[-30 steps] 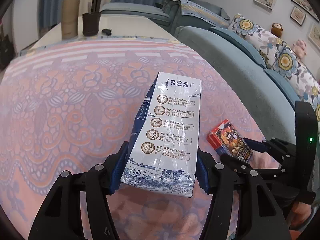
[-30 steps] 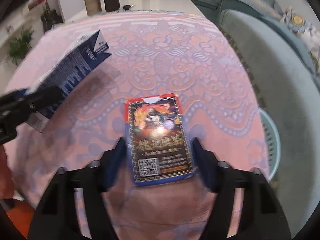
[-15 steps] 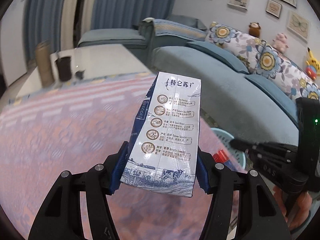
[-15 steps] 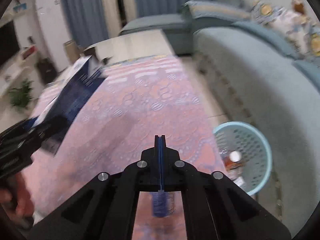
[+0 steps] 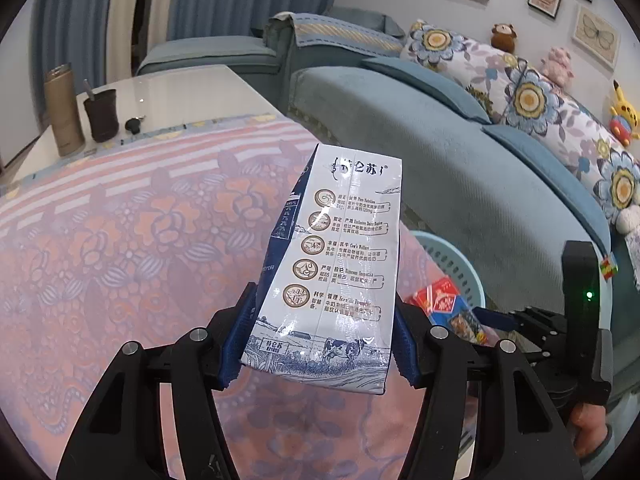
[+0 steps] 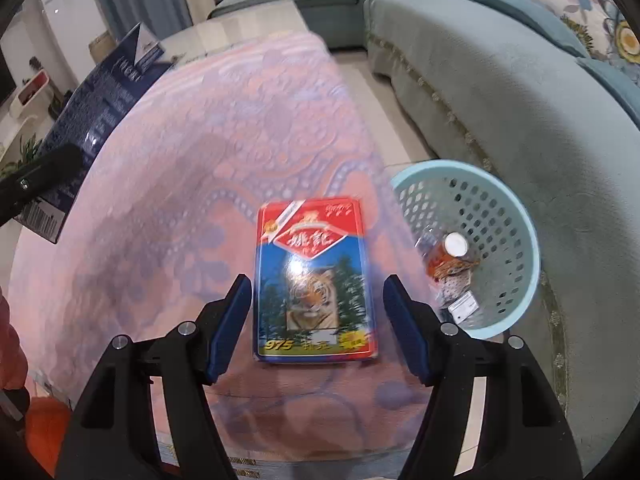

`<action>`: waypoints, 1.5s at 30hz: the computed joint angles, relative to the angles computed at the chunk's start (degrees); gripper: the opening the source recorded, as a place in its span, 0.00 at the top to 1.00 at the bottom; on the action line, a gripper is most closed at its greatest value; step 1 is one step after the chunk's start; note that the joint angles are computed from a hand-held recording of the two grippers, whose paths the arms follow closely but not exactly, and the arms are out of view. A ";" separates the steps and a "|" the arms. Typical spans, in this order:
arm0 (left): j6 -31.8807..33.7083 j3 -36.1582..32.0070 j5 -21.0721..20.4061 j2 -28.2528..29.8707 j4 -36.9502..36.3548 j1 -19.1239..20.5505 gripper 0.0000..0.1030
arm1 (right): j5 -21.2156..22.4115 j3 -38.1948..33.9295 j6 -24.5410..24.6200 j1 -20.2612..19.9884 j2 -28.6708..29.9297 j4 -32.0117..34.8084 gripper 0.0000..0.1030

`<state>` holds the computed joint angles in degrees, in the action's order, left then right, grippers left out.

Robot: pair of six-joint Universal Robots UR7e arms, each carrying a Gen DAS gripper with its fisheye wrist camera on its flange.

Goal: Collect trash
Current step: 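Carry the milk carton and card box over the blue basket and release both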

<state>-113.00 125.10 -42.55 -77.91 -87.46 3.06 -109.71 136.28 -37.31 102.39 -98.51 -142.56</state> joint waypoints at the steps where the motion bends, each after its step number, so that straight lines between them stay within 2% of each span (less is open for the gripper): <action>1: 0.62 0.07 -0.10 0.26 -0.60 0.17 0.44 | -0.37 0.44 0.35 0.34 0.25 -0.31 0.36; 3: 1.62 0.11 -0.16 0.43 -1.35 0.55 0.44 | -3.03 1.40 0.58 1.98 1.66 -3.24 0.36; 4: 2.18 0.10 -0.16 0.59 -1.74 0.74 0.44 | -4.27 1.67 0.87 2.71 2.45 -4.54 0.42; 6: 2.56 -0.19 -0.05 0.87 -1.47 0.81 0.44 | -5.76 1.99 1.13 3.89 3.51 -6.67 0.45; 12: 3.72 -4.39 3.82 2.52 2.95 1.40 0.44 | 4.66 -1.08 2.21 2.78 -0.58 -3.42 0.46; 16: 8.84 -8.18 8.48 4.53 1.47 3.78 0.44 | 7.46 -5.57 2.72 1.82 -1.35 -4.00 0.46; 19: 15.32 -11.28 11.94 7.89 -2.77 6.20 0.44 | 7.52 -8.66 3.04 -0.22 -0.24 -5.88 0.46; 22: 25.76 -12.89 13.99 11.96 -13.89 9.45 0.44 | 6.35 -11.22 3.94 -3.20 2.04 -8.04 0.46; 27: 42.27 -12.93 11.90 18.04 -35.49 15.15 0.44 | 2.98 -13.94 6.45 -8.57 6.91 -11.46 0.45; 30: 48.20 -12.75 8.63 21.50 -45.05 18.49 0.44 | 0.89 -15.15 8.42 -11.23 10.18 -12.28 0.45; 34: 52.94 -12.76 4.37 24.89 -51.81 21.92 0.43 | -1.04 -16.12 10.31 -13.41 13.65 -12.44 0.45; 36: 52.95 -12.20 3.16 25.37 -52.65 22.62 0.41 | -2.08 -16.63 11.61 -13.78 15.21 -12.49 0.44; 37: 52.40 -11.96 3.11 25.38 -52.35 22.73 0.38 | -2.16 -16.92 11.99 -13.90 15.71 -12.55 0.44; 40: 54.03 -9.82 2.68 24.73 -57.34 22.64 0.32 | -0.59 -16.49 12.26 -14.38 15.56 -13.06 0.44; 45: 52.33 -7.95 4.27 22.58 -58.14 21.04 0.32 | -0.06 -15.71 11.50 -13.34 13.61 -13.44 0.44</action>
<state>-60.67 117.15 -38.27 -55.32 -145.59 24.11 -109.78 120.57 -25.81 89.05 -84.89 -156.00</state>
